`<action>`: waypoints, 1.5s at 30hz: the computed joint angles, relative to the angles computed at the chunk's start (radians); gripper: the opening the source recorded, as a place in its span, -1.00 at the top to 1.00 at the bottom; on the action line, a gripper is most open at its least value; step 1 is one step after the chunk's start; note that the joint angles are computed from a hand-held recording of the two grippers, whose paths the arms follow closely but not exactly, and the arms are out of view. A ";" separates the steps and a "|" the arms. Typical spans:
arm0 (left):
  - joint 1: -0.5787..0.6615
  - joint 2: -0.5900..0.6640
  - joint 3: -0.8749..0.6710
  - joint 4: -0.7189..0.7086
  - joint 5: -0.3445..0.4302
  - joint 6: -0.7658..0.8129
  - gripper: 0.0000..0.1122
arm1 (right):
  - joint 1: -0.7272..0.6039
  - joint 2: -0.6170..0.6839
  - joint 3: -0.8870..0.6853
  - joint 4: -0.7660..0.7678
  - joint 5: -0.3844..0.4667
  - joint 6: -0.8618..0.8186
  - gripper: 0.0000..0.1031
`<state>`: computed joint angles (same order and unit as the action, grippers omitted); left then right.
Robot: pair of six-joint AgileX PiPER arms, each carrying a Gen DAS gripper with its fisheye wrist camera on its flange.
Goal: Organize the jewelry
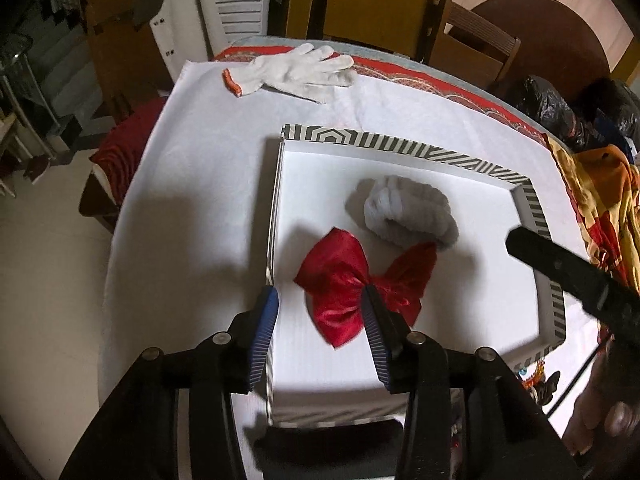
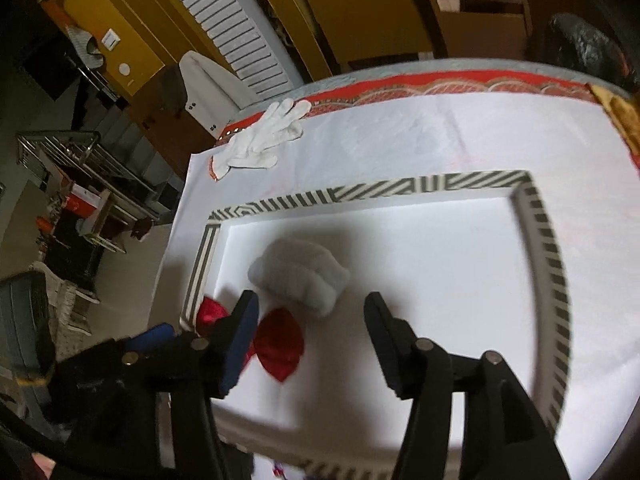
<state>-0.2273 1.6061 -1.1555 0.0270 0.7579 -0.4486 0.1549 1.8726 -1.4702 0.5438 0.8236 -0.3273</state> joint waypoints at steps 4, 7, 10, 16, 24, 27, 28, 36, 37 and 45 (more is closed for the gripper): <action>-0.061 -0.057 0.029 0.082 0.016 -0.099 0.43 | -0.011 -0.116 0.131 0.008 -0.034 -0.052 -0.17; -0.117 -0.103 0.055 0.141 0.036 -0.185 0.43 | -0.011 -0.206 0.229 -0.013 -0.058 -0.070 -0.18; -0.183 -0.139 0.078 0.204 0.058 -0.278 0.43 | -0.024 -0.291 0.315 -0.011 -0.067 -0.099 -0.21; -0.331 -0.182 0.106 0.289 0.121 -0.438 0.43 | -0.078 -0.435 0.439 -0.014 -0.051 -0.158 -0.27; -0.512 -0.215 0.111 0.373 0.193 -0.633 0.43 | -0.201 -0.606 0.537 -0.014 0.026 -0.265 -0.32; -0.565 -0.226 0.110 0.399 0.220 -0.693 0.43 | -0.249 -0.647 0.555 -0.011 0.054 -0.302 -0.33; -0.584 -0.230 0.109 0.409 0.231 -0.717 0.43 | -0.268 -0.661 0.561 -0.005 0.068 -0.320 -0.33; -0.716 -0.235 0.101 0.486 0.313 -0.863 0.43 | -0.437 -0.754 0.610 0.050 0.172 -0.470 -0.34; -0.729 -0.235 0.100 0.489 0.321 -0.876 0.43 | -0.459 -0.763 0.617 0.056 0.183 -0.486 -0.34; -0.807 -0.229 0.082 0.518 0.369 -0.951 0.43 | -0.578 -0.803 0.638 0.094 0.262 -0.580 -0.34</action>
<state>-1.0339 1.3771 -1.0735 0.5452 1.1268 -1.3995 -0.4230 1.0699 -0.8320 0.6375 1.0860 -0.9072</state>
